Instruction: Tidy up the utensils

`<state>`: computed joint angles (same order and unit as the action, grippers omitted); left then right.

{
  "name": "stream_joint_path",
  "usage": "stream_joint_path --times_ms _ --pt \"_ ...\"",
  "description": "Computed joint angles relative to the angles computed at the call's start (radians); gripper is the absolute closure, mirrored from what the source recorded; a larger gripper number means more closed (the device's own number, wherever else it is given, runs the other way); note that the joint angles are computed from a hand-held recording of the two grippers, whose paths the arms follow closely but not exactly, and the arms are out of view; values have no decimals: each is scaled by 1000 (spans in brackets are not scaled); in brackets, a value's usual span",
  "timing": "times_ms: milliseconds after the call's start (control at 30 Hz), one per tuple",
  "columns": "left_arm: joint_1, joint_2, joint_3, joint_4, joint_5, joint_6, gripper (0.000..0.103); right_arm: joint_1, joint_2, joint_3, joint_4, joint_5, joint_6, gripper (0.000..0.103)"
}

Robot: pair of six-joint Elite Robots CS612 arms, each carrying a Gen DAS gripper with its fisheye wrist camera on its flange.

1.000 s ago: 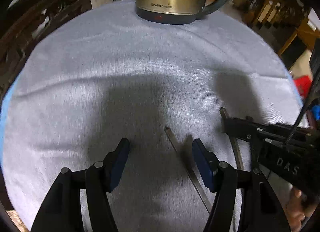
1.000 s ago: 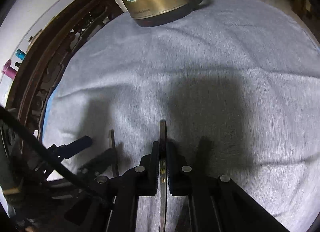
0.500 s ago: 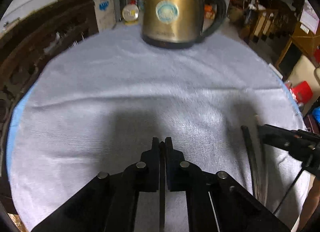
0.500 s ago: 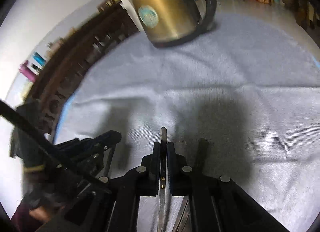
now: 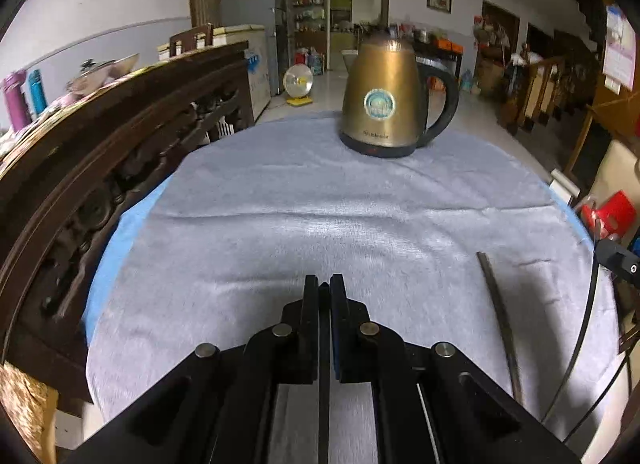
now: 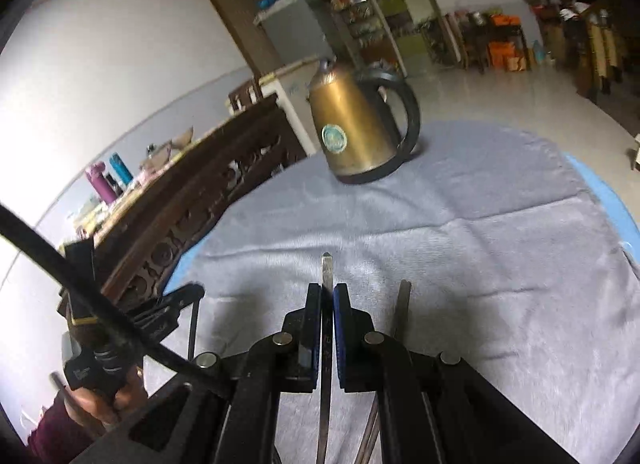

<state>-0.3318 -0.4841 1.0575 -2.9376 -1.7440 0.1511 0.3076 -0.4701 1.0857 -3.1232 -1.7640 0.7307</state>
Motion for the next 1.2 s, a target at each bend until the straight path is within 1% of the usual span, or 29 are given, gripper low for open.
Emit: stream_joint_path --times_ms 100,133,233,300,433,567,767,900,1133,1200 --pt "9 -27 67 -89 -12 -27 98 21 -18 50 -81 -63 12 96" --pt "13 -37 87 -114 -16 -37 98 32 -26 70 -111 -104 9 96" --pt "26 -70 153 -202 -31 -82 98 48 -49 119 -167 -163 30 96" --pt "29 -87 192 -270 -33 -102 98 61 -64 149 -199 -213 36 96" --pt "29 -125 268 -375 -33 -107 98 85 -85 202 -288 -281 50 96" --pt "30 -150 304 -421 -75 -110 98 105 -98 223 -320 -355 40 96" --pt "40 -177 330 -477 -132 -159 98 132 -115 229 -355 -461 -21 96" --pt "45 -197 354 -543 -156 -186 98 152 -124 227 -402 -533 -76 96" --pt "50 -228 391 -629 -198 -211 98 178 -133 214 -495 -582 -149 96" --pt "51 -237 400 -647 -211 -214 98 183 -137 215 -525 -586 -169 96"
